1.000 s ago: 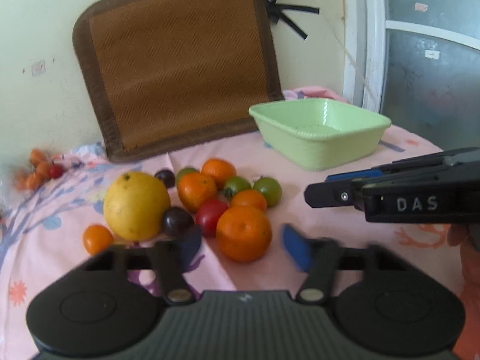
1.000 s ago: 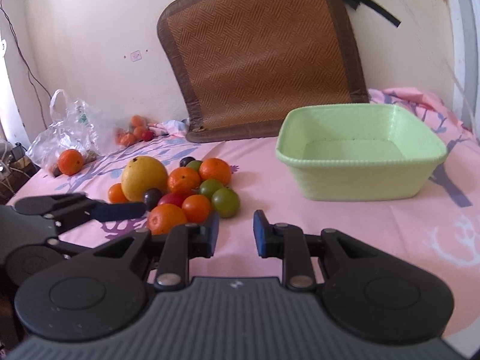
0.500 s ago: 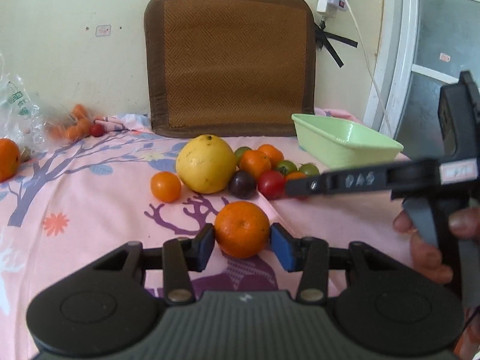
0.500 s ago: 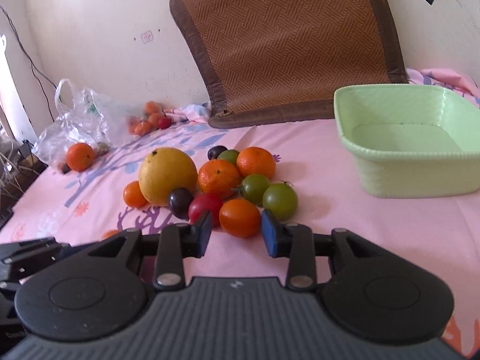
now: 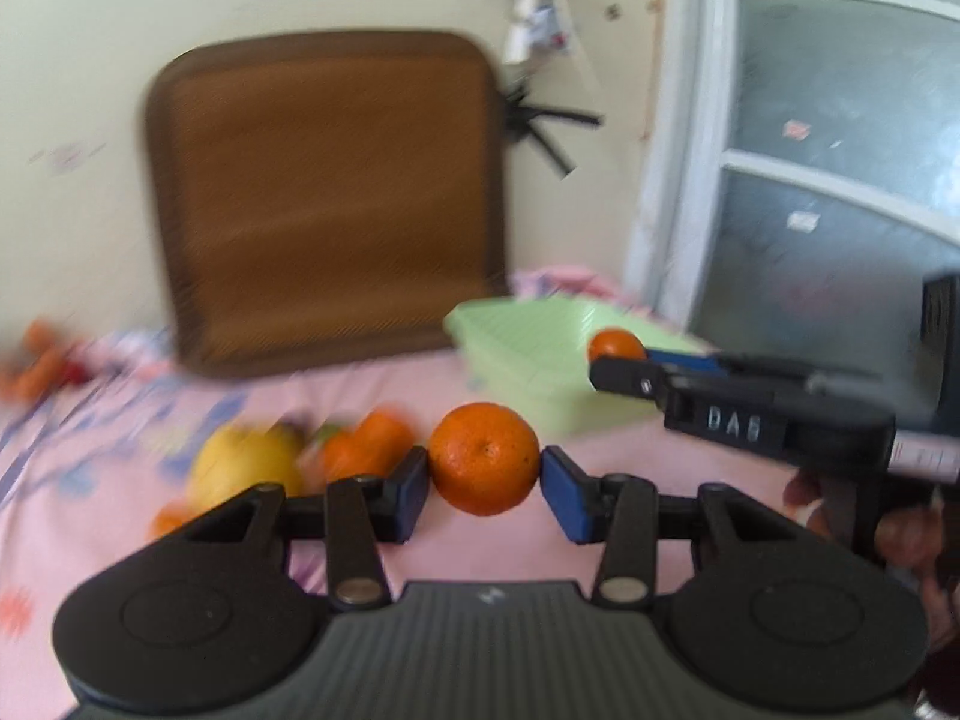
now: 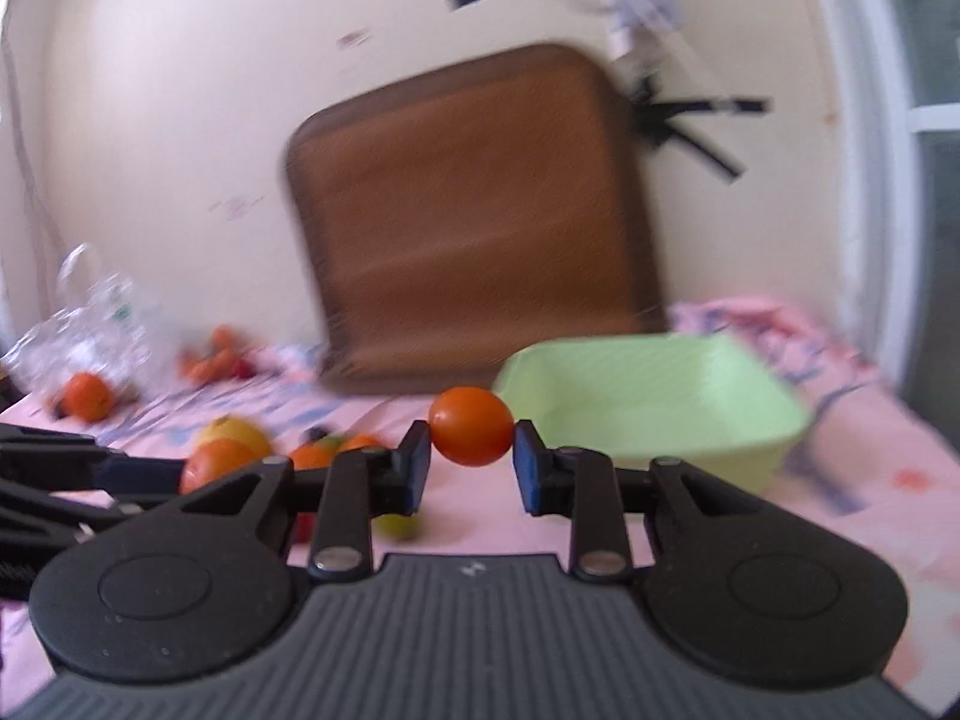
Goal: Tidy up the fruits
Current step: 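Carry both fruits over the green basket and open both tools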
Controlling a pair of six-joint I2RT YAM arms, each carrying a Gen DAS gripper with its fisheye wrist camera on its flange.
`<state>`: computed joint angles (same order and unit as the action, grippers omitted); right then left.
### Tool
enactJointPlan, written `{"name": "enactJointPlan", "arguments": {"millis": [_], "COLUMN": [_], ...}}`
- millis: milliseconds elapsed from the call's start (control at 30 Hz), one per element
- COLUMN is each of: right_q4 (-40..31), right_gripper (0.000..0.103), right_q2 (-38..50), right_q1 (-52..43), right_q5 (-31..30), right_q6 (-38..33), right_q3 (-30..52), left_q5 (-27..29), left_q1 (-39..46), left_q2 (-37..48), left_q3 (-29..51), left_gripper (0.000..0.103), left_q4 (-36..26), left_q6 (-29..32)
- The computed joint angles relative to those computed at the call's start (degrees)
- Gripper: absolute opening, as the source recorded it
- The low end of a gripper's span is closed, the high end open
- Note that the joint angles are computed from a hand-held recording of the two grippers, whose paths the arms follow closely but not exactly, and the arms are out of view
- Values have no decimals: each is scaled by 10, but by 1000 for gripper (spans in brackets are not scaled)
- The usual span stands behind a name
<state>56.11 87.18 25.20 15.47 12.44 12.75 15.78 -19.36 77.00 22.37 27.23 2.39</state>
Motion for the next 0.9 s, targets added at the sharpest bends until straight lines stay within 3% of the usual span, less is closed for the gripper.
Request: {"name": "enactJointPlan", "arguments": {"millis": [133,400,800,900], "right_q4": [27,75,70,86], "right_gripper": [32,33,35,48], "right_q2": [9,69,94,102], "right_q1": [-86,-139,-152,-151], "right_q5": [-7,-14,-20,-7], "right_q6": [-34,-46,-40,-39], "right_q3": [-5,4,13,10], "left_q5": [-43,-103,-120,-140], "left_q1": [-77,-135,-132,-135], "left_q2": [98,260,313,307], "left_q3": [101,271,302,287], "left_gripper": [42,41,43,47], "left_q4": [18,-46,-41,-20], "left_q6": [-7,-61,-70,-64]}}
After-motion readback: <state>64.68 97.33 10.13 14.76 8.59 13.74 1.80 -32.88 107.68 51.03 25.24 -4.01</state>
